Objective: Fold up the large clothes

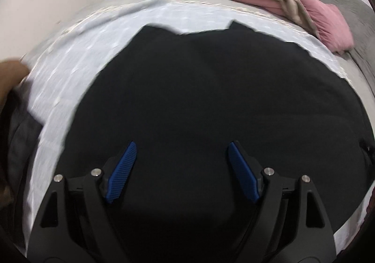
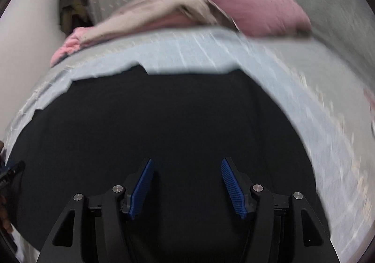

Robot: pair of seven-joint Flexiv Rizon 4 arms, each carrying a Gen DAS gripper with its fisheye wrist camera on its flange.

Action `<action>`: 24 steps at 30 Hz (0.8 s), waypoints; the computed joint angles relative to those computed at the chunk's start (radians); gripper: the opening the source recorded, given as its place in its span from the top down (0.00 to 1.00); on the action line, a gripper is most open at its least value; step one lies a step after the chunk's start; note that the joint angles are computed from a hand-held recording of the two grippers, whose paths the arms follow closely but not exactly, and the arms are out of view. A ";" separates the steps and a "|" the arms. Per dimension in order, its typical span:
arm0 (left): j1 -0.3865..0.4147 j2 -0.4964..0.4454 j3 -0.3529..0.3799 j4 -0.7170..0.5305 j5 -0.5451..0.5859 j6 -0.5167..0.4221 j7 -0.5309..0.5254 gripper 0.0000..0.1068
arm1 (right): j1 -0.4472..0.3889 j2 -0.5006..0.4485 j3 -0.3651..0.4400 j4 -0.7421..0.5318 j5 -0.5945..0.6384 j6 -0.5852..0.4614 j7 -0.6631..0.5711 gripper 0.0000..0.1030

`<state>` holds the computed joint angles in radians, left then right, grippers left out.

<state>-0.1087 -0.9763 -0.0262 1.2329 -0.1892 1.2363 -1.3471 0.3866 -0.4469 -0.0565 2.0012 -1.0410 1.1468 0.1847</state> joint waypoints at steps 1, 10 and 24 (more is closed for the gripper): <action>0.002 0.014 0.015 0.025 0.001 0.017 -0.018 0.24 | 0.004 0.021 -0.022 0.046 -0.042 0.013 0.072 0.41; 0.085 0.185 -0.025 0.305 -0.041 0.108 -0.064 0.23 | -0.017 0.178 0.069 0.163 -0.161 -0.150 0.239 0.38; 0.228 0.261 -0.242 0.486 -0.398 -0.133 0.045 0.16 | -0.004 0.132 0.120 0.099 -0.199 -0.124 0.260 0.34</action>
<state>0.1191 -0.7156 -0.2684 1.7184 -0.5875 1.1032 -1.3022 0.3828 -0.3148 0.0639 2.0999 -1.2405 1.0224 0.4442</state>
